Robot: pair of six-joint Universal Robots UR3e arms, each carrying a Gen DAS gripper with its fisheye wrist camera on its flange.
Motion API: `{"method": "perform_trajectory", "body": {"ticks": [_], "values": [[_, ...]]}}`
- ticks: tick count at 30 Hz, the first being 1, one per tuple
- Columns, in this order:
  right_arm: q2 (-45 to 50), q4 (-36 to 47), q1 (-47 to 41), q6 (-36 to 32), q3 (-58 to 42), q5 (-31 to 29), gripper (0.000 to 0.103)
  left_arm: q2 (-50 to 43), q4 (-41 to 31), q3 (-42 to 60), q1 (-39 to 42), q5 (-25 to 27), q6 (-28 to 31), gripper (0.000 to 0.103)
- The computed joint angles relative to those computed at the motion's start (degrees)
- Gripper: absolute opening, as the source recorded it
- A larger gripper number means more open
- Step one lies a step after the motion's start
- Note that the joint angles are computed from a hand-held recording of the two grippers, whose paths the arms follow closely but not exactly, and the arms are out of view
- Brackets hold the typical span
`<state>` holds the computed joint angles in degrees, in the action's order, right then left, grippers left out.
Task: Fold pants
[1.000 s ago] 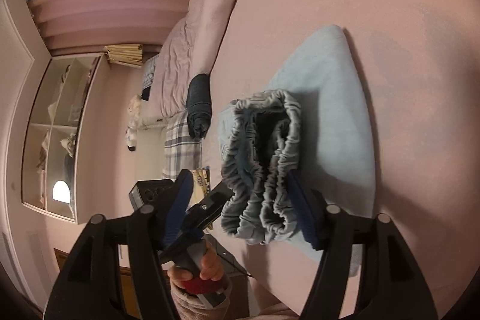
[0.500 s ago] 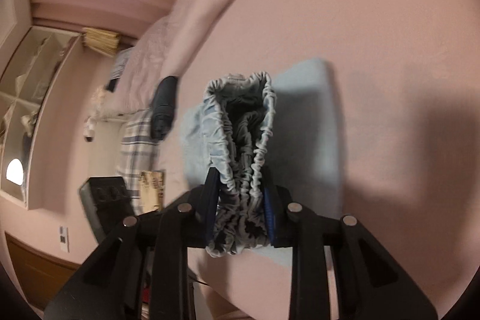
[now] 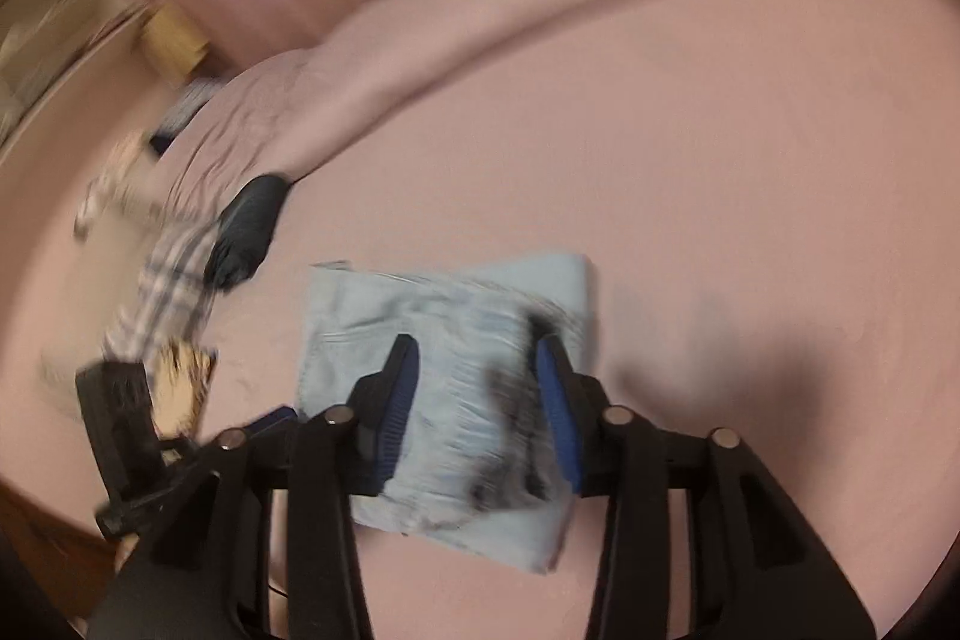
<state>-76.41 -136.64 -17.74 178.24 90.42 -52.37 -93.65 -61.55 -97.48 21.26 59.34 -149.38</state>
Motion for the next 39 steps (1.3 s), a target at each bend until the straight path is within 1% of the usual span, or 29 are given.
{"method": "perform_trajectory", "body": {"ticks": [1,2,3,5,6,7,8,9,10,11,15,16,17,18,20,21,23,26,28,30,32,34,35,36,37,39], "values": [[0.8,-2.4,1.8,-0.7,-0.8,-1.9,0.037,-0.4,1.4,-0.3,-0.6,1.8,-0.6,0.062],[3.4,-4.1,4.1,-0.6,-3.7,-5.0,0.036,-0.9,2.3,-0.5,-1.2,3.0,-1.0,0.062],[6.4,-3.9,5.8,-1.3,-6.8,-7.1,0.035,-1.0,2.8,-1.0,-1.4,3.7,-0.6,0.062],[12.5,-2.0,7.3,-2.5,-12.3,-10.2,0.035,-1.2,5.3,-2.3,-3.0,6.7,-0.7,0.062],[15.6,1.1,7.8,-3.4,-15.4,-12.0,0.034,-1.9,6.3,-1.9,-4.2,7.8,-1.4,0.062],[17.9,3.2,8.4,-3.5,-17.5,-13.9,0.034,-1.6,6.6,-2.4,-4.2,8.2,-0.9,0.062],[18.8,3.6,7.8,-3.6,-17.2,-12.9,0.034,-1.4,7.5,-2.9,-4.4,8.6,-0.6,0.062],[17.9,1.7,6.6,-3.7,-15.0,-11.4,0.033,-0.9,7.1,-3.3,-3.9,8.6,0.3,0.062],[16.8,1.8,5.7,-4.5,-13.8,-10.5,0.033,-1.1,7.0,-3.0,-3.9,8.7,0.5,0.062],[14.6,1.8,4.8,-5.2,-11.9,-10.2,0.037,-1.4,6.5,-2.3,-4.4,8.9,0.0,0.062],[5.7,-1.2,2.9,-9.4,-2.8,-7.0,0.037,-1.7,5.6,-1.6,-4.0,8.0,-0.3,0.062],[3.3,-0.8,2.0,-11.9,-0.2,-5.2,0.036,-1.7,5.7,-1.8,-4.0,8.0,-0.4,0.062],[2.2,-2.0,2.0,-13.3,2.5,-4.6,0.035,-1.5,6.0,-2.2,-3.9,8.1,-0.2,0.062],[1.1,-2.2,1.9,-15.3,4.1,-4.7,0.035,-1.6,6.4,-2.5,-4.1,8.3,-0.1,0.062],[-0.3,-5.8,3.4,-18.2,8.4,-8.0,0.035,-1.9,6.7,-2.4,-4.3,8.7,-0.2,0.062],[0.3,-6.6,4.4,-19.3,9.0,-10.5,0.035,-1.9,6.7,-2.3,-4.3,8.7,0.0,0.062],[2.9,-6.3,5.9,-18.5,8.2,-13.5,0.034,-1.8,6.9,-2.5,-4.3,8.7,0.2,0.062],[5.0,-6.6,4.6,-17.4,8.2,-11.4,0.034,-1.9,7.5,-2.9,-4.3,8.9,0.2,0.062],[5.5,-6.0,4.6,-17.8,7.3,-11.6,0.034,-2.1,7.6,-2.8,-4.5,9.2,-0.1,0.062],[5.4,-4.4,4.3,-18.9,6.6,-11.6,0.034,-2.1,7.7,-2.8,-4.7,9.2,-0.4,0.062],[5.2,-1.4,4.3,-18.6,4.7,-11.3,0.034,-2.1,7.4,-2.8,-4.6,9.1,-0.2,0.062],[3.1,1.4,3.6,-18.2,3.8,-11.1,0.035,-2.2,6.8,-2.6,-4.3,8.9,-0.2,0.062],[1.5,0.2,4.1,-17.4,4.3,-10.9,0.037,-2.3,6.6,-2.5,-4.2,8.9,-0.2,0.062],[-0.6,-2.8,3.8,-17.4,6.3,-10.9,0.036,-2.4,6.7,-2.6,-4.2,8.8,-0.2,0.062],[-2.1,-5.6,3.8,-17.4,7.4,-11.1,0.037,-2.5,6.7,-2.5,-4.2,8.9,-0.3,0.062],[-3.5,-9.2,3.2,-17.1,8.6,-9.5,0.036,-2.5,6.9,-2.6,-4.4,9.1,-0.6,0.062]]}}
